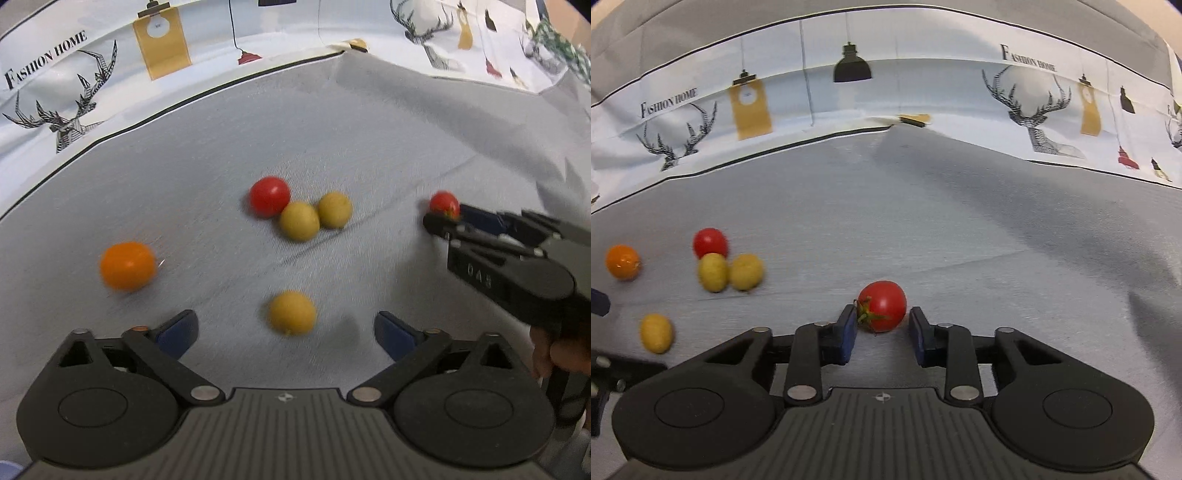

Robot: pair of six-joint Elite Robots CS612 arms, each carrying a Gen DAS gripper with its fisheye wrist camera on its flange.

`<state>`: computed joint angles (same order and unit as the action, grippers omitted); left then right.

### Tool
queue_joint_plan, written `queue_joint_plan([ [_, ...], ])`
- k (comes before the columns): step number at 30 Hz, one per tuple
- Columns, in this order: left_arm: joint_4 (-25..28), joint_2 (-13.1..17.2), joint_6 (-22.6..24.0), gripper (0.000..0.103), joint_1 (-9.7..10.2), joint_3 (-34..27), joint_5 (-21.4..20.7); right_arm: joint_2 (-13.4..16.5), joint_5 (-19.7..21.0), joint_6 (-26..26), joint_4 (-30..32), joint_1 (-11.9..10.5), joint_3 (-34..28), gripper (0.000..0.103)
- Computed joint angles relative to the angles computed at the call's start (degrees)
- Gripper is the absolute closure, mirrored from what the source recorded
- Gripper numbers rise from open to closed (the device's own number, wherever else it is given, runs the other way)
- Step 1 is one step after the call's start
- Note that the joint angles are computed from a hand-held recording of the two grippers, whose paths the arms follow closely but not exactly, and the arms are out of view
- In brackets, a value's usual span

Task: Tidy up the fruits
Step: 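Grasp a yellow-green fruit with the left tool while the right tool grasps a red tomato, then carry the yellow-green fruit and red tomato over the plate with both tools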

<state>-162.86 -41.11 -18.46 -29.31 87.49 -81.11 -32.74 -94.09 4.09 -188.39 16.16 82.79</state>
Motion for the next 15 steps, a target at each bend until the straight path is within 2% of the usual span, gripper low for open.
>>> queue_joint_plan([
  [1,0.87,0.36,-0.59,0.025,0.16,-0.7,-0.66,0.11,0.37,-0.16,-0.04,-0.12,-0.12,0.059],
  [2,1.87,0.65,-1.18,0.041,0.49,-1.33,-1.98,0.36,0.52,-0.64,-0.12,-0.15,-0.45,0.057],
  [3,1.51,0.81,-1.44,0.05,0.46,-1.47,-1.56,0.68,0.37,-1.18,-0.33,-0.12,-0.85,0.053],
  [4,0.05,0.84,-0.87,0.064,0.33,-1.09,-0.72,0.94,0.21,-1.45,-0.74,-0.13,-1.05,0.051],
  [5,-0.01,0.83,-0.09,0.073,0.31,-1.05,-0.67,1.16,0.25,-1.36,-1.06,-0.16,-1.24,0.051],
  [6,0.14,0.69,-0.43,0.073,0.38,-0.93,-0.85,1.14,0.22,-1.24,-1.17,-0.15,-1.18,0.054],
  [7,0.06,0.42,-1.47,0.073,0.5,-0.61,-1.31,0.95,0.47,-1.55,-1.05,-0.12,-1.02,0.074],
  [9,-1.47,-0.53,-2.4,0.073,0.5,0.84,-1.64,0.33,-0.62,-1.41,-0.35,0.19,-0.55,0.074],
  [11,-3.27,-2.15,-2.6,0.073,0.02,3.22,-0.22,-0.88,-0.35,-0.4,-1.84,0.36,1.39,0.074],
  [15,-6.57,-7.08,-4.51,0.073,-0.87,9.81,1.16,-4.6,-0.64,0.34,-5.86,1.42,7.1,0.074],
])
